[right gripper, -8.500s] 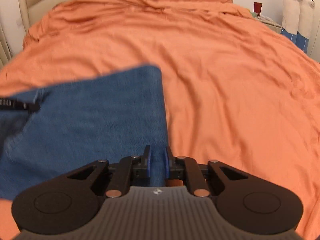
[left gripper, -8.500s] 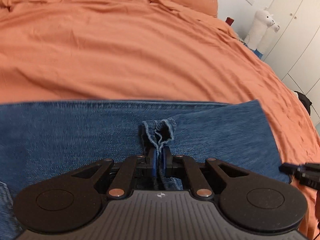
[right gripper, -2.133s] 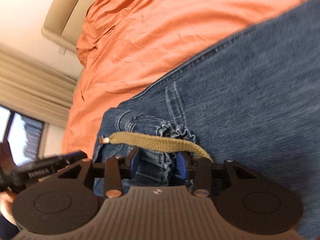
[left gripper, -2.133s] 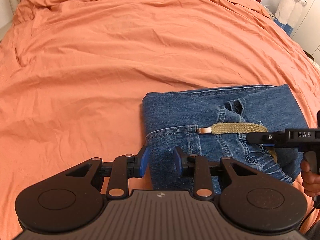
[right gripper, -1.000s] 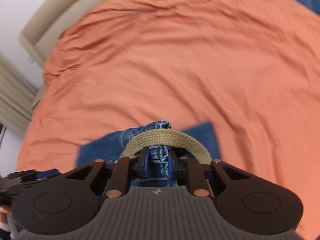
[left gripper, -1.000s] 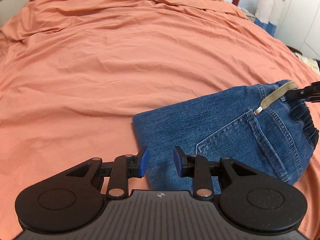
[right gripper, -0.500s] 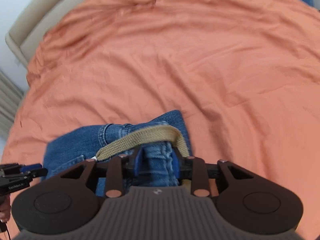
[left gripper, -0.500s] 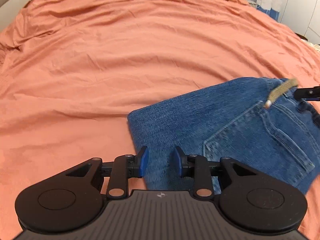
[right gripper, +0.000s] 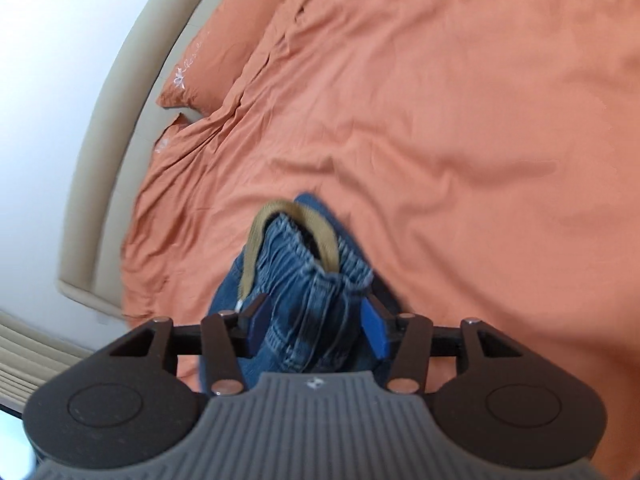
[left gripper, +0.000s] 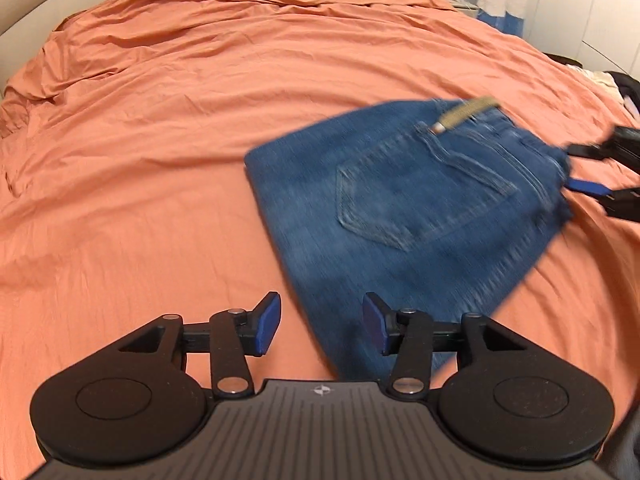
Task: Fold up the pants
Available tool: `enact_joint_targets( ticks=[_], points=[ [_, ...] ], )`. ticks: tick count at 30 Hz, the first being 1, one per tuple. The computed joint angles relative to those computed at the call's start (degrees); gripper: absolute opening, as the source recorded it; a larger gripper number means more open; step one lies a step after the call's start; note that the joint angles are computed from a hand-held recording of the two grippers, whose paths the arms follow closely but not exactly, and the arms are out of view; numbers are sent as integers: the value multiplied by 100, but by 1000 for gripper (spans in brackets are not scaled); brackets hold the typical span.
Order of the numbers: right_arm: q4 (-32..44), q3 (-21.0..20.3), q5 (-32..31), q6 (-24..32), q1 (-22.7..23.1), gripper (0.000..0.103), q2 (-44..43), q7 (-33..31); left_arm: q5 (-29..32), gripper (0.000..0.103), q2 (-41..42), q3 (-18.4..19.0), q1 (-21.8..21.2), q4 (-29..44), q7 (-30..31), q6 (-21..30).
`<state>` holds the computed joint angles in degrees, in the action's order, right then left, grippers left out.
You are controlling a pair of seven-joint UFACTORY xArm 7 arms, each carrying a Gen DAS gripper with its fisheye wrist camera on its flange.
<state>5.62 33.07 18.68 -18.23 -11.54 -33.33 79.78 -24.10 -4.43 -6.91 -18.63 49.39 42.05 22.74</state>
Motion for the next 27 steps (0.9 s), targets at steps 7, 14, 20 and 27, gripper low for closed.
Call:
enact_joint_targets(
  ticks=[7, 14, 20, 27],
  points=[
    [137, -14, 222, -1202, 44, 46, 1165, -170, 840, 69, -502, -148, -94, -850, -297, -183],
    [15, -782, 143, -1864, 667, 35, 1615, -235, 2285, 43, -253, -345, -8, -1233, -1627, -1047],
    [-124, -822, 632, -1930, 1101, 12, 910, -797, 3636, 19, -391, -487, 289, -1225, -2340, -1034],
    [-259, -1241, 1205, -1214, 1713, 9, 928, -838, 4522, 14, -23, -489, 404, -1116, -3098, -930]
  ],
)
